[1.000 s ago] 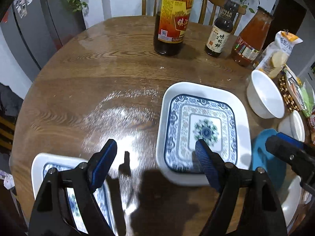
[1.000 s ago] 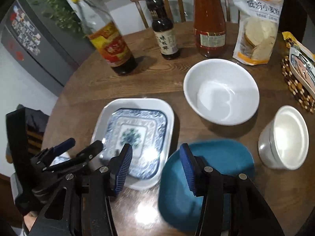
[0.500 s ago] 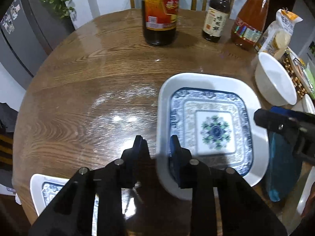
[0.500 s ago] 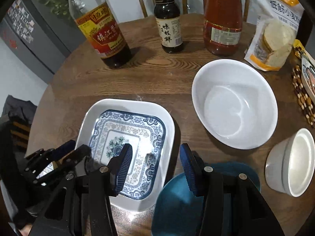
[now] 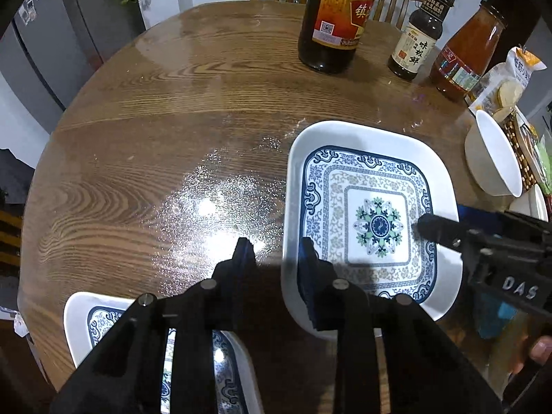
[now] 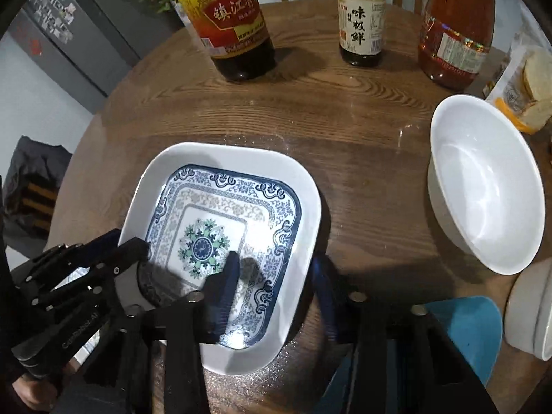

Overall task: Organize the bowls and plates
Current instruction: 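Carry the larger patterned plate with the left tool toward the smaller patterned plate, then lower the larger patterned plate onto the smaller one with the left tool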

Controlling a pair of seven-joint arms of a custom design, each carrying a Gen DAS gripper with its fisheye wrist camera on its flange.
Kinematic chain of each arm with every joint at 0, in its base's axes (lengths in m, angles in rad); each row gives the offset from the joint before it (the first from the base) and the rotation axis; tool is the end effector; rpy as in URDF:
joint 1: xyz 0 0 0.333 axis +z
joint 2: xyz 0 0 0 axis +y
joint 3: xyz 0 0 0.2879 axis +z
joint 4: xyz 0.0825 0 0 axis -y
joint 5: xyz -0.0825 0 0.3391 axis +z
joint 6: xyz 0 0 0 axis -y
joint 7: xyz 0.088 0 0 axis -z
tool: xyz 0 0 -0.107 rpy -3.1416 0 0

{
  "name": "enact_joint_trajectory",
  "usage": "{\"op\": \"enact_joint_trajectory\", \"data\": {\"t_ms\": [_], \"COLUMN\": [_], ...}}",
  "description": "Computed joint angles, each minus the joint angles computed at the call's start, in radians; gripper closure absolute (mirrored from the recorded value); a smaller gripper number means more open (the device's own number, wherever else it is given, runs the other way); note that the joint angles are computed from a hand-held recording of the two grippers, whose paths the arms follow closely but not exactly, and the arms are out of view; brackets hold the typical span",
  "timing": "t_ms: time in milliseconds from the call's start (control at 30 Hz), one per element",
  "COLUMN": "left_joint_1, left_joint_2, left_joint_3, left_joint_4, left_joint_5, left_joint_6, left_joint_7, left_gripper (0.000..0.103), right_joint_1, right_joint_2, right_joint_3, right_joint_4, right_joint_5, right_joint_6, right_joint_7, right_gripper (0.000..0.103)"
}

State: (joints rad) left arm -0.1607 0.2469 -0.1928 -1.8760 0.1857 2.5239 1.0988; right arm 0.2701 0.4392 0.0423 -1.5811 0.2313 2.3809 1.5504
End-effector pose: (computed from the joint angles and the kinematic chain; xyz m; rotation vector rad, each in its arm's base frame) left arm 0.5693 -0.2038 0.4227 -2.0310 2.0218 -0.5018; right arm 0.6272 0.2006 0.4169 -2.1026 1.7429 -0.0685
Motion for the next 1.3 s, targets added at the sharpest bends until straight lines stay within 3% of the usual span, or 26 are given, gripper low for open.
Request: {"op": "enact_joint_trajectory", "data": {"t_ms": [133, 200, 233, 333, 500, 733, 1300], "left_joint_1": [-0.006, -0.012, -0.015, -0.033, -0.02, -0.033, -0.044], "left_joint_2": [-0.007, -0.008, -0.008, -0.015, -0.045, -0.136, -0.341], "left_joint_3": [0.003, 0.004, 0.004, 0.007, -0.009, -0.008, -0.023], "left_joint_4": [-0.003, -0.007, -0.007, -0.015, -0.056, -0.143, -0.328], "left_joint_5": [0.014, 0.026, 0.032, 0.078, 0.035, 0.064, 0.165], "left_joint_6": [0.001, 0.008, 0.008, 0.006, 0.034, 0.083, 0.125], "left_joint_7": [-0.019, -0.039, -0.046, -0.079, -0.055, -0.105, -0.244], "left_gripper": [0.075, 0.075, 0.076, 0.075, 0.075, 0.079, 0.079], "right_joint_1": [0.012, -0.004, -0.014, -0.009, -0.02, -0.014, 0.023], "right_joint_2": [-0.011, -0.019, -0.027, -0.059, -0.13, -0.271, -0.456], "right_joint_3": [-0.015, 0.001, 0.01, 0.006, 0.02, 0.029, 0.043], "right_joint_4": [-0.023, -0.041, -0.056, -0.104, -0.194, -0.346, -0.555], "right_joint_5": [-0.025, 0.016, 0.044, 0.042, 0.101, 0.139, 0.363], "right_joint_6": [0.028, 0.044, 0.053, 0.088, 0.146, 0.25, 0.357], "right_joint_7": [0.043, 0.037, 0.032, 0.034, 0.014, -0.034, -0.198], "right_gripper": [0.073, 0.085, 0.086, 0.086, 0.086, 0.086, 0.086]}}
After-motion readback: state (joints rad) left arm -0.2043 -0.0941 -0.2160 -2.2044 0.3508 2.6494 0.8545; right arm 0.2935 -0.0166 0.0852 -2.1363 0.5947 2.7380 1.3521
